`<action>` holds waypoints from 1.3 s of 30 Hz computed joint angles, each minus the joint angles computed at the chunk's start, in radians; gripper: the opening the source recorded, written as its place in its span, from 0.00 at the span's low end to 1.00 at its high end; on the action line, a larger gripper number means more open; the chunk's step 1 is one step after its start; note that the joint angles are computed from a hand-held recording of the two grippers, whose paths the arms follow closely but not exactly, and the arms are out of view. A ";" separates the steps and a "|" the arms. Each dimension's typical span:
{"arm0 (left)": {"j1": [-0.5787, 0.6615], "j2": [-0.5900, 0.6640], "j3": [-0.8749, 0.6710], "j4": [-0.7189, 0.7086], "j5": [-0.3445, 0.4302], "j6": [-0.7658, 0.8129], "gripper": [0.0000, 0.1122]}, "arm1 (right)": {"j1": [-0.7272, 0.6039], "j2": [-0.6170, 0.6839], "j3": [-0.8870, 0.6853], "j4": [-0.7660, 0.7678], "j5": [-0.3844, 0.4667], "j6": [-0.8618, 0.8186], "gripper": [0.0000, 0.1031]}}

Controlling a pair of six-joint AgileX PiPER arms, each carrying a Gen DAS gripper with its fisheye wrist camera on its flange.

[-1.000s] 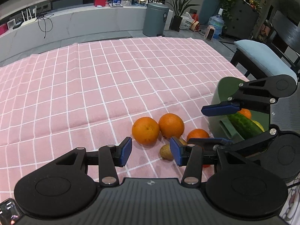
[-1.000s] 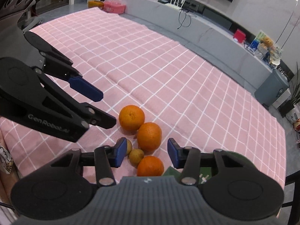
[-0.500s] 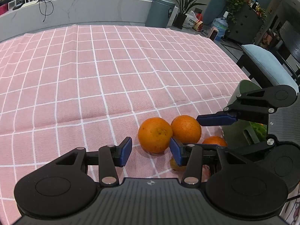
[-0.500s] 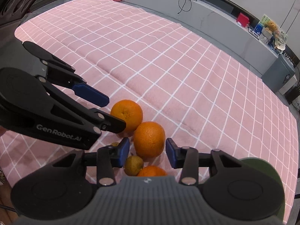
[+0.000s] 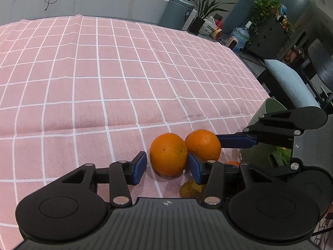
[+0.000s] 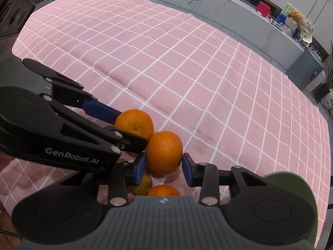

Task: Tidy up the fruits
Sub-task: 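Grasp an orange with the left tool while the right tool grasps another orange, then carry both oranges into the green colander and open both tools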

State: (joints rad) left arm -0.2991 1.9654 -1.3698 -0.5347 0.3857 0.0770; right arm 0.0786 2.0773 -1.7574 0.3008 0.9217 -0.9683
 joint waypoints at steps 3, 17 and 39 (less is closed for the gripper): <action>-0.011 -0.003 0.000 0.015 -0.005 -0.007 0.39 | 0.003 -0.008 0.017 -0.005 -0.018 -0.006 0.33; -0.036 -0.080 0.112 0.092 -0.110 -0.178 0.37 | -0.013 -0.065 0.088 0.054 -0.063 -0.063 0.32; -0.275 -0.226 -0.027 0.917 0.052 -0.987 0.37 | -0.325 -0.347 0.247 0.449 0.067 -0.280 0.32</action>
